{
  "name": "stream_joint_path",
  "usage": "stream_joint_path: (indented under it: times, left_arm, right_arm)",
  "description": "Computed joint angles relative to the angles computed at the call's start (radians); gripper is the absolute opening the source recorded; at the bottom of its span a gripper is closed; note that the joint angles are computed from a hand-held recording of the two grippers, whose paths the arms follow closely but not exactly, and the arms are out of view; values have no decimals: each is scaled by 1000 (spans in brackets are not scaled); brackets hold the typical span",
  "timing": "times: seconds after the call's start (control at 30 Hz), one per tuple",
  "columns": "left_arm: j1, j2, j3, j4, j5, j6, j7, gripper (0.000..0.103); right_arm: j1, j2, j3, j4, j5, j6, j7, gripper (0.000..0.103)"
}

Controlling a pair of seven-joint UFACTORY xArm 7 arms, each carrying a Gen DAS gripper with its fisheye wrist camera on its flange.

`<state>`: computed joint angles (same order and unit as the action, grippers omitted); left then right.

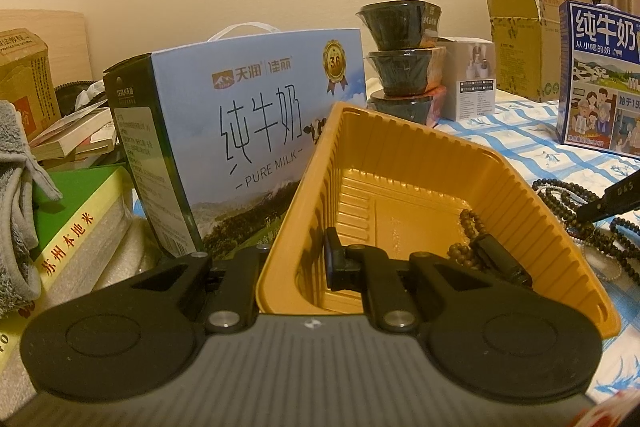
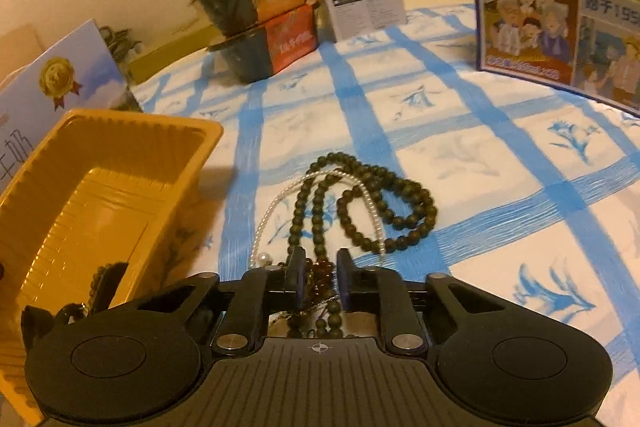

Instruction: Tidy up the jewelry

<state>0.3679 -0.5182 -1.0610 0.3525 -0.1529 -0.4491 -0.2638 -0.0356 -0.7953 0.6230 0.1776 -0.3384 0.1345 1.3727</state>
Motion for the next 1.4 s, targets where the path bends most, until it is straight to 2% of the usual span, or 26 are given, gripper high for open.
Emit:
stream_joint_path:
  times: [0.03,0.13,0.27,0.5,0.7,0.83,0.97,1.17,1.4]
  left_arm:
    - [0,1,0,0,0,0,0,12]
    - [3,3,-4,1,-3,-3,1,12]
    - [1,7,-2,1,-4,-4,3,12]
    - [-1,10,-3,0,-12,-8,9,12]
    - [-2,14,-4,-1,-20,-13,16,12]
    - [-3,16,-5,-1,-27,-14,21,12]
    - [-5,17,-4,-1,-31,-14,23,12]
    - [-7,18,-4,-1,-37,-14,28,12]
    - [-22,18,9,-1,-39,-10,30,12]
  right_arm:
    - [-10,0,12,4,-7,-3,0,8]
    - [1,-27,26,8,-10,27,11,5]
    - [65,-128,-8,-31,18,33,54,5]
    - [172,-340,-83,-62,57,114,77,5]
    - [219,-459,-112,-45,73,186,66,5]
    - [231,-477,-102,-20,87,192,72,5]
    - [238,-434,-81,12,99,155,75,5]
    - [233,-316,-31,48,130,10,108,5]
    - [215,-168,32,84,161,-101,137,5]
